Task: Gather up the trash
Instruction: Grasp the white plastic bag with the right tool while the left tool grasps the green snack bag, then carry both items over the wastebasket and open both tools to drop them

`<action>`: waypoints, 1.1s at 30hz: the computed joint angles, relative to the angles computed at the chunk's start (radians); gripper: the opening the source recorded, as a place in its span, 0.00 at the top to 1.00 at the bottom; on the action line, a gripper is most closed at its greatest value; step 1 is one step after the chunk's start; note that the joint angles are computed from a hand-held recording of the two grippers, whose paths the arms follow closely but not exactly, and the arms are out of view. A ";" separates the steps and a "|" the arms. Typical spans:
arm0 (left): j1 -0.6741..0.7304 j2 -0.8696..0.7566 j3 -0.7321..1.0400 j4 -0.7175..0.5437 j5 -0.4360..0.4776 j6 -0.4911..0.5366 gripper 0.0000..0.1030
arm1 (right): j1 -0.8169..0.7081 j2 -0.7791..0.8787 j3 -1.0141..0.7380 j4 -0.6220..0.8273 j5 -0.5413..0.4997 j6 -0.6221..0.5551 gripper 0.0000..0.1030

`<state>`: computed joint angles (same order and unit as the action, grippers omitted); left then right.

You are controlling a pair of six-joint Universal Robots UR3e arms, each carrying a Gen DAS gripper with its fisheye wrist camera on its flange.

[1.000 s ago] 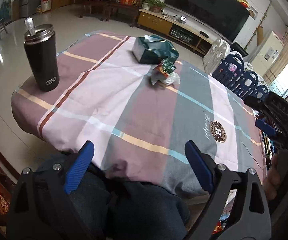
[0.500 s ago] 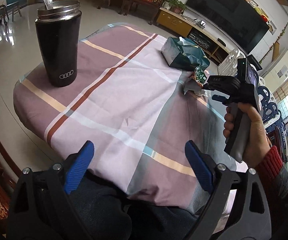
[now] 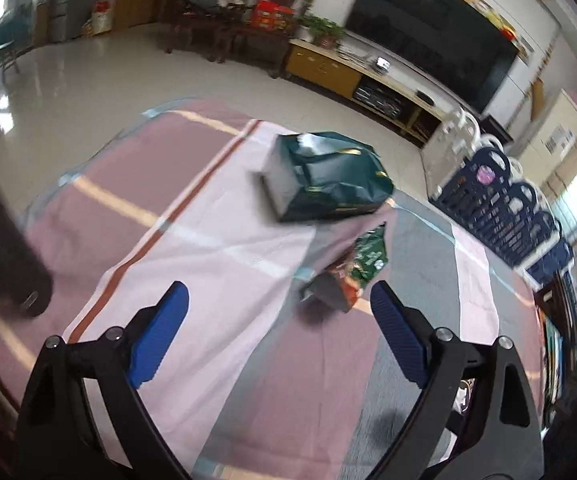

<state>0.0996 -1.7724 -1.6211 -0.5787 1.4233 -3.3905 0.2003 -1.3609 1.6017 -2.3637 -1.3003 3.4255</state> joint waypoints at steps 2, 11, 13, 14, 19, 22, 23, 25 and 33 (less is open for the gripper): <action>-0.067 -0.169 0.209 -0.056 0.011 0.105 0.11 | -0.038 -0.132 0.144 -0.007 0.000 -0.006 0.97; -0.161 -0.549 0.739 -0.435 0.032 0.185 0.71 | -0.140 -0.537 0.433 0.122 -0.043 0.010 0.97; -0.160 -0.497 0.631 -0.369 0.021 0.178 0.85 | -0.145 -0.578 0.436 0.146 -0.045 0.019 0.97; -0.161 -0.467 0.577 -0.335 0.028 0.178 0.89 | -0.147 -0.602 0.439 0.162 -0.049 0.021 0.97; -0.187 -0.194 0.240 -0.180 0.081 0.143 0.96 | -0.135 -0.720 0.428 0.234 -0.084 0.040 0.97; -0.228 0.016 0.073 -0.126 0.128 0.116 0.96 | -0.124 -0.808 0.405 0.301 -0.118 0.043 0.97; -0.250 0.088 0.034 -0.122 0.152 0.108 0.96 | -0.115 -0.839 0.390 0.329 -0.137 0.045 0.97; -0.309 0.209 -0.007 -0.140 0.219 0.087 0.96 | -0.105 -0.902 0.354 0.394 -0.167 0.044 0.97; -0.570 0.513 0.019 -0.327 0.434 -0.011 0.96 | 0.042 -1.050 0.188 0.580 -0.355 0.108 0.97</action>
<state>-0.4701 -1.2596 -1.6023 -0.9053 1.8573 -3.4013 0.2420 -2.4106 1.7895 -1.7834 -1.6555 3.5332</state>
